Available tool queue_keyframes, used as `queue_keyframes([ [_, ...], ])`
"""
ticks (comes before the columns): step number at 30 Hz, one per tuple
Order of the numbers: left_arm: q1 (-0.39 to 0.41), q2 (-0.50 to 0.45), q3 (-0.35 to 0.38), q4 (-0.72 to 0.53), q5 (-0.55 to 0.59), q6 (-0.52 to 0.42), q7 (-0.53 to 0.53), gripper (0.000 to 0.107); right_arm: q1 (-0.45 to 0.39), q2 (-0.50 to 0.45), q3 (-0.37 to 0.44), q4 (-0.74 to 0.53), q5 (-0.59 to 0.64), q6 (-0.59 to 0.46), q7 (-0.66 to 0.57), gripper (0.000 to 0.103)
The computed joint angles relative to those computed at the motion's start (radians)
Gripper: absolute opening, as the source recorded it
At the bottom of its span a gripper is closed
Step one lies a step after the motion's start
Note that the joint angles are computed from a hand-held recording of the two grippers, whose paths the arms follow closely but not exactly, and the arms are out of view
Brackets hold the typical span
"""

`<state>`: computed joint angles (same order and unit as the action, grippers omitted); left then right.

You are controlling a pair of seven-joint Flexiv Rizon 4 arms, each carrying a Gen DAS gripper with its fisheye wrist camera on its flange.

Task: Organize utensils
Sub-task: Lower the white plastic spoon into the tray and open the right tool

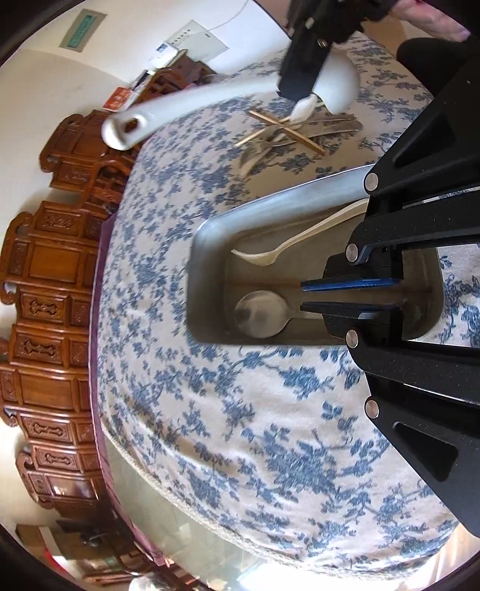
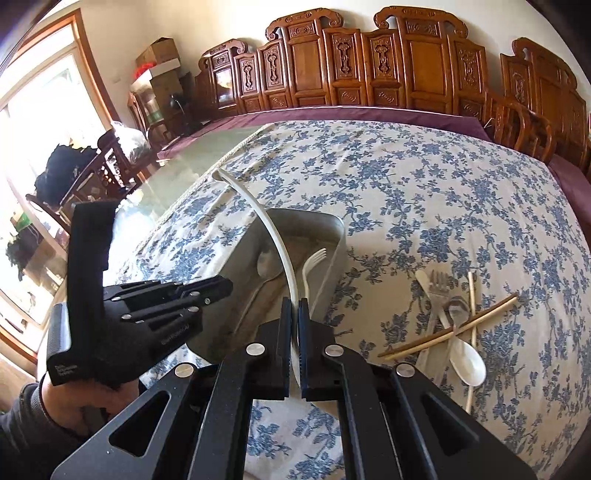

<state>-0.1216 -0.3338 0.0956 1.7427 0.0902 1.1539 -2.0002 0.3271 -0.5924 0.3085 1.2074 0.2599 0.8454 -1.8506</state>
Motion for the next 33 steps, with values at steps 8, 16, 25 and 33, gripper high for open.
queue_keyframes([
  [8, -0.002, 0.054, 0.042, 0.012, 0.091, 0.018, -0.061, 0.005, 0.025, -0.03, 0.015, -0.052, 0.021, -0.032, 0.026, 0.004],
  [16, 0.038, 0.092, 0.023, 0.054, 0.068, 0.061, -0.054, 0.005, 0.047, -0.085, 0.023, -0.12, 0.057, -0.088, 0.078, 0.004],
  [25, 0.045, 0.094, 0.015, 0.058, 0.059, 0.067, -0.04, 0.005, 0.066, -0.155, 0.002, -0.181, 0.041, -0.14, 0.131, 0.004],
  [33, 0.046, 0.087, 0.01, 0.052, 0.051, 0.066, -0.02, 0.005, 0.072, -0.17, -0.019, -0.181, -0.008, -0.123, 0.136, 0.007],
])
